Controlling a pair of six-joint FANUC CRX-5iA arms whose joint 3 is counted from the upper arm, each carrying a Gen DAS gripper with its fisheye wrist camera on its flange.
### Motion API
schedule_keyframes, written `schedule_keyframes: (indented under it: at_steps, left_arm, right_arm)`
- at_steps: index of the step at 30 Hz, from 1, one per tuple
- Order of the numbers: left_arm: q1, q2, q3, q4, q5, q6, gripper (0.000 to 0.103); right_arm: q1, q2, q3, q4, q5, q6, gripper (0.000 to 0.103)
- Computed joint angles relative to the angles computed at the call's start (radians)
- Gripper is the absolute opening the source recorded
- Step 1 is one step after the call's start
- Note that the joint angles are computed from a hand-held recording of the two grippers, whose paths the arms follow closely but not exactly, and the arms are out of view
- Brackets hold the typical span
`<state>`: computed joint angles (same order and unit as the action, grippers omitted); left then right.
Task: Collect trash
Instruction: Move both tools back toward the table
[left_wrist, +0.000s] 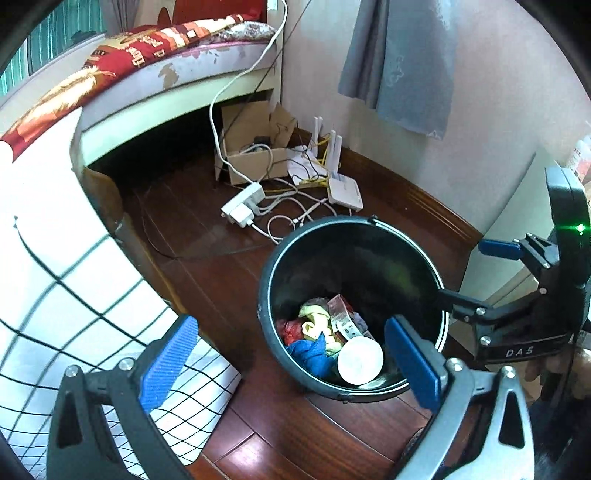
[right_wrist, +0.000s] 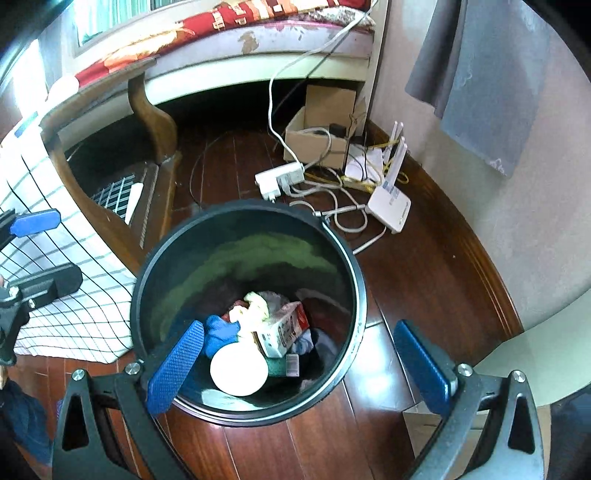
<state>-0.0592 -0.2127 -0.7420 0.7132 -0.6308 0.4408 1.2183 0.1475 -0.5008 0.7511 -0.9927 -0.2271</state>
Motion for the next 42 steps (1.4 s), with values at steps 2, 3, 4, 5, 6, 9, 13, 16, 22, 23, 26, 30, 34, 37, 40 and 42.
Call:
schedule_keyframes:
  at_steps: [2,3,4,5,6,9,13,16,22,23,26,30,34,37,40,42]
  left_arm:
    - [0.008,-0.016,0.007,-0.017,-0.013,0.015,0.102]
    - [0.014,-0.026,0.005,-0.012,-0.018,0.014,0.102]
    - [0.015,-0.032,0.006,-0.01,-0.017,0.015,0.102]
    - [0.021,-0.042,0.003,-0.004,-0.019,0.011,0.102]
    - [0.027,-0.05,0.001,0.003,-0.023,0.006,0.102]
    - [0.049,-0.079,-0.01,0.024,-0.033,-0.01,0.102]
    - [0.075,-0.11,-0.011,0.032,-0.047,-0.014,0.102]
    - [0.101,-0.141,-0.013,0.045,-0.054,-0.012,0.102]
    - [0.167,-0.199,-0.032,0.121,-0.048,-0.055,0.102]
    - [0.179,-0.204,-0.031,0.127,-0.047,-0.057,0.102]
    - [0.213,-0.216,-0.03,0.135,-0.046,-0.058,0.102]
    - [0.263,-0.229,-0.033,0.151,-0.038,-0.061,0.102]
    - [0.328,-0.239,-0.036,0.18,-0.047,-0.079,0.102]
    - [0.379,-0.236,-0.032,0.191,-0.044,-0.09,0.102]
    - [0.433,-0.225,-0.026,0.212,-0.041,-0.105,0.102]
    - [0.482,-0.208,-0.015,0.225,-0.043,-0.112,0.102]
  right_arm:
    - [0.009,-0.008,0.006,0.025,-0.013,-0.013,0.103]
    - [0.012,-0.013,0.007,0.034,-0.015,-0.018,0.103]
    - [0.016,-0.019,0.008,0.045,-0.017,-0.025,0.103]
    - [0.022,-0.021,0.012,0.054,-0.025,-0.027,0.103]
    - [0.026,-0.022,0.016,0.062,-0.032,-0.028,0.103]
    - [0.04,-0.024,0.03,0.08,-0.058,-0.027,0.103]
    - [0.057,-0.029,0.046,0.107,-0.08,-0.039,0.103]
    - [0.071,-0.026,0.063,0.132,-0.099,-0.047,0.103]
    - [0.079,-0.013,0.108,0.191,-0.105,-0.035,0.103]
    - [0.078,-0.006,0.122,0.2,-0.107,-0.025,0.103]
    - [0.071,0.013,0.157,0.229,-0.104,-0.007,0.103]
    - [0.045,0.031,0.194,0.282,-0.041,0.003,0.103]
    - [0.028,0.088,0.282,0.27,-0.012,0.092,0.103]
    - [0.019,0.137,0.358,0.257,-0.002,0.164,0.103]
    - [0.002,0.179,0.427,0.246,0.039,0.222,0.103]
    - [-0.008,0.215,0.486,0.239,0.062,0.27,0.103]
